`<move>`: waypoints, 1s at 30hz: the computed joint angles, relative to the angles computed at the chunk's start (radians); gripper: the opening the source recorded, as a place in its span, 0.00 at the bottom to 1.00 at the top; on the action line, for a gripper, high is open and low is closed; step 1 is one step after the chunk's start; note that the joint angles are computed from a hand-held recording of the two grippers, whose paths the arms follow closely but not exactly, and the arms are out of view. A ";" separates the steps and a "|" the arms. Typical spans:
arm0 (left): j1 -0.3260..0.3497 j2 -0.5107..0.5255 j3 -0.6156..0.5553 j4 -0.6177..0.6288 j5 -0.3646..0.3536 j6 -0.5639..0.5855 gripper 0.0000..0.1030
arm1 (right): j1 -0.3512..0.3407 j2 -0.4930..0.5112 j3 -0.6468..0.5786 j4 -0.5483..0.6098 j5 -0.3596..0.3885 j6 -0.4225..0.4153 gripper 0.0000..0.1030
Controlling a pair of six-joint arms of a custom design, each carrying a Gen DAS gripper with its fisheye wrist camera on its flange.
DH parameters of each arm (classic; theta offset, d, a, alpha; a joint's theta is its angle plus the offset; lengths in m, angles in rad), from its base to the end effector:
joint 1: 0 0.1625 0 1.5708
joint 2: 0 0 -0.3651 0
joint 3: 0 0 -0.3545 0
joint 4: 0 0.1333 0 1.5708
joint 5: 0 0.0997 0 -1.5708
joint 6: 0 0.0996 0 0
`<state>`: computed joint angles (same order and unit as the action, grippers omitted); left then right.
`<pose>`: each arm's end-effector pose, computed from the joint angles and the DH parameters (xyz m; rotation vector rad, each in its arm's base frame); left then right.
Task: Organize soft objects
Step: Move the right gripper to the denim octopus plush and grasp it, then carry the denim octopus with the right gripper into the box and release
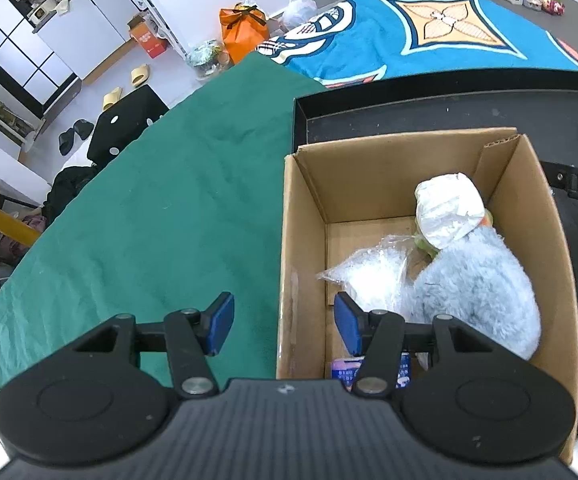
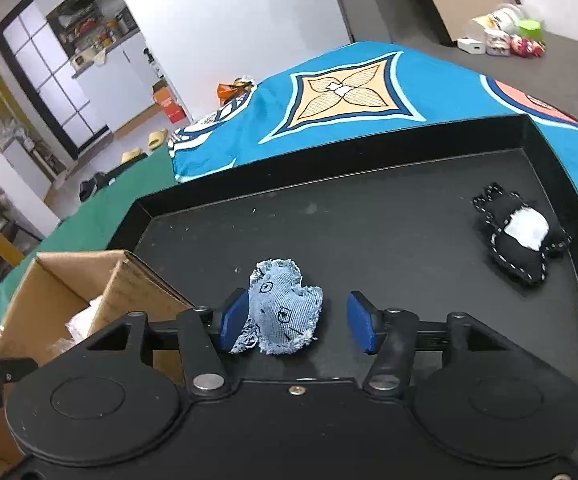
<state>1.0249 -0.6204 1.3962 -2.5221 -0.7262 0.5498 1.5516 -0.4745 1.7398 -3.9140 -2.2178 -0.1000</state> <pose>-0.1650 -0.6718 0.0788 1.1153 2.0017 -0.1994 0.0627 -0.5499 0.0415 -0.3453 -2.1743 1.2454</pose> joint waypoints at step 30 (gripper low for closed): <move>0.001 -0.033 0.032 0.020 -0.008 -0.019 0.52 | 0.108 -0.050 0.063 0.020 -0.145 -0.006 0.17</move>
